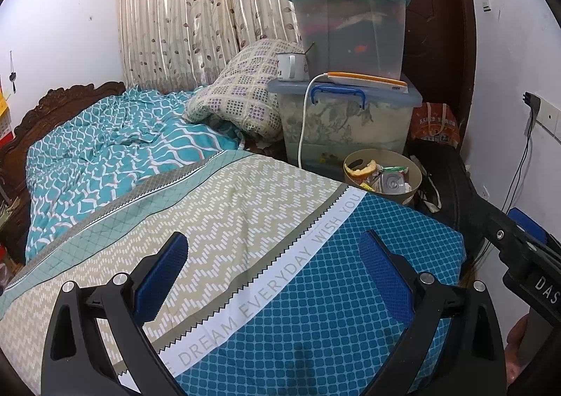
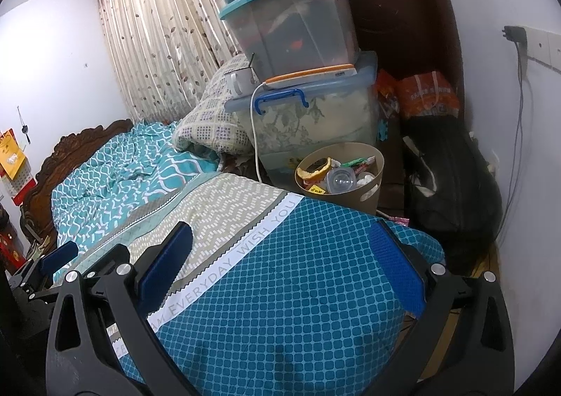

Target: Collect trash

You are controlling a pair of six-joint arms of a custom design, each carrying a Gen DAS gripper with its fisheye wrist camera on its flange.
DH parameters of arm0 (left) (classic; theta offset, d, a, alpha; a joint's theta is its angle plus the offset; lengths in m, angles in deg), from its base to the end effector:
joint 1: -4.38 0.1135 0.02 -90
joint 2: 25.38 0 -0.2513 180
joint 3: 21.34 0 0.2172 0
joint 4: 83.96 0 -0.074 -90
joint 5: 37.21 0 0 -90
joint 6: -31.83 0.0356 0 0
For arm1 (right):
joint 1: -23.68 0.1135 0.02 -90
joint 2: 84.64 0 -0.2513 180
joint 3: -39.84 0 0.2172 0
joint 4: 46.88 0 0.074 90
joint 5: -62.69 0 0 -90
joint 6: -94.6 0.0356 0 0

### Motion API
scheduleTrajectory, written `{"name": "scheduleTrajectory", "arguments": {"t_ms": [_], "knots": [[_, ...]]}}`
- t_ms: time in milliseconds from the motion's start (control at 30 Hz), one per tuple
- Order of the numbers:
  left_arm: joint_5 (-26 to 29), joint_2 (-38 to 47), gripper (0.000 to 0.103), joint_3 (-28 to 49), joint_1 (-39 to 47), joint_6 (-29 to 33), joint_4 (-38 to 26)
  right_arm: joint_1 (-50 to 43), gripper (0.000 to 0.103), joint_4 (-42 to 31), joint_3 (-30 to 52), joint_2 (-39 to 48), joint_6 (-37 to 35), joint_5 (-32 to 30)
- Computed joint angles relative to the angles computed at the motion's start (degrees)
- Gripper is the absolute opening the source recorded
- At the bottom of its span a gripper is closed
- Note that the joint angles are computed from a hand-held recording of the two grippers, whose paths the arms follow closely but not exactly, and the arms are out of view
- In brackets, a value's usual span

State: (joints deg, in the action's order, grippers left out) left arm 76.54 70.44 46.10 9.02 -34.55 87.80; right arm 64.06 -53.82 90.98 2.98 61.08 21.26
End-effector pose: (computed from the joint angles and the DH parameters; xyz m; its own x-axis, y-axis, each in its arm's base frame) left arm 0.3222 0.0118 0.1967 -0.4453 0.3318 -0.8316 0.4656 0.8792 0.1015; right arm 0.2116 0.1449 0.1684 -0.3007 0.4685 -0.8307 0.4289 0.8444 0.3210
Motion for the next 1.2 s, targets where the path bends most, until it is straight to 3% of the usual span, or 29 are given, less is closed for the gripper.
{"name": "scheduleTrajectory", "arguments": {"t_ms": [1200], "knots": [[-2.78, 4.03, 0.094, 2.46, -0.66, 1.99, -1.94, -1.03, 0.1, 2.9, -1.48, 1.84, 0.43, -1.95]]}}
